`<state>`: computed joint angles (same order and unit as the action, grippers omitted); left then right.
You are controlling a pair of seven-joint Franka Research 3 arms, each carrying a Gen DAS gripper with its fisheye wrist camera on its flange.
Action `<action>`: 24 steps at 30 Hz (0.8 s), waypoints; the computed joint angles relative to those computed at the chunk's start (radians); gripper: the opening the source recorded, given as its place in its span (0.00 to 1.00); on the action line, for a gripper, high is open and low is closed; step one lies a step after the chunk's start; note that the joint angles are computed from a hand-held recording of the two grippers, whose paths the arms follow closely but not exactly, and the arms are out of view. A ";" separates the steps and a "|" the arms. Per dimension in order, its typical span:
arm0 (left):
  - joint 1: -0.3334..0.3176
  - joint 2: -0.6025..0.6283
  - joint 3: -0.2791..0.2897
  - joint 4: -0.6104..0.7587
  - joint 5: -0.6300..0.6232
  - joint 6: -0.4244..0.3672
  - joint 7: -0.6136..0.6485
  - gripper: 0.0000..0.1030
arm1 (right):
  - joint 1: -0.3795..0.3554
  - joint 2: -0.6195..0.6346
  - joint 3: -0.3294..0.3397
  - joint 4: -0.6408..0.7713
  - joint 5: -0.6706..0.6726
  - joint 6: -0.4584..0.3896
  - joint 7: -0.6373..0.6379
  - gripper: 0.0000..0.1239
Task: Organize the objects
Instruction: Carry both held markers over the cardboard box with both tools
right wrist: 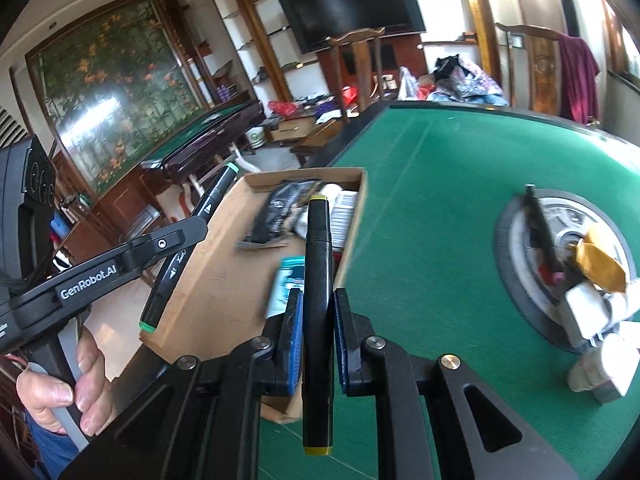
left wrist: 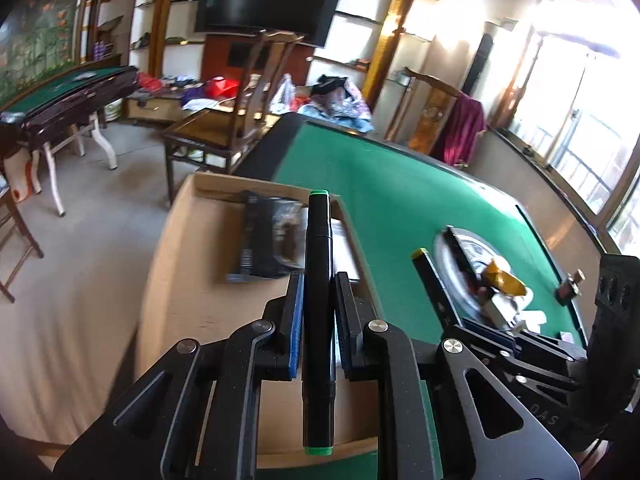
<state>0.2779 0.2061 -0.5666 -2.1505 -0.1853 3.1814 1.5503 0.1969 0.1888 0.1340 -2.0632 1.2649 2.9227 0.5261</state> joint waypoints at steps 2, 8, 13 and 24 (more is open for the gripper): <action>0.028 0.005 -0.009 0.009 -0.015 -0.023 0.018 0.14 | 0.011 0.020 -0.002 0.022 -0.047 -0.008 0.051 0.10; -0.068 0.039 0.144 0.064 0.004 -0.097 -0.010 0.14 | 0.036 0.092 0.001 0.087 -0.210 -0.016 0.239 0.10; -0.116 0.125 0.223 0.170 0.019 -0.205 -0.023 0.14 | 0.044 0.161 -0.003 0.147 -0.381 -0.046 0.430 0.10; -0.185 0.250 0.294 0.349 0.072 -0.351 -0.065 0.14 | 0.079 0.293 -0.038 0.303 -0.694 -0.077 0.794 0.10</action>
<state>0.0924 0.4564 -0.2727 -1.8014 -0.1135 2.8307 1.4858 0.2763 0.4819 0.0962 -1.7604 0.5706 2.8456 1.3200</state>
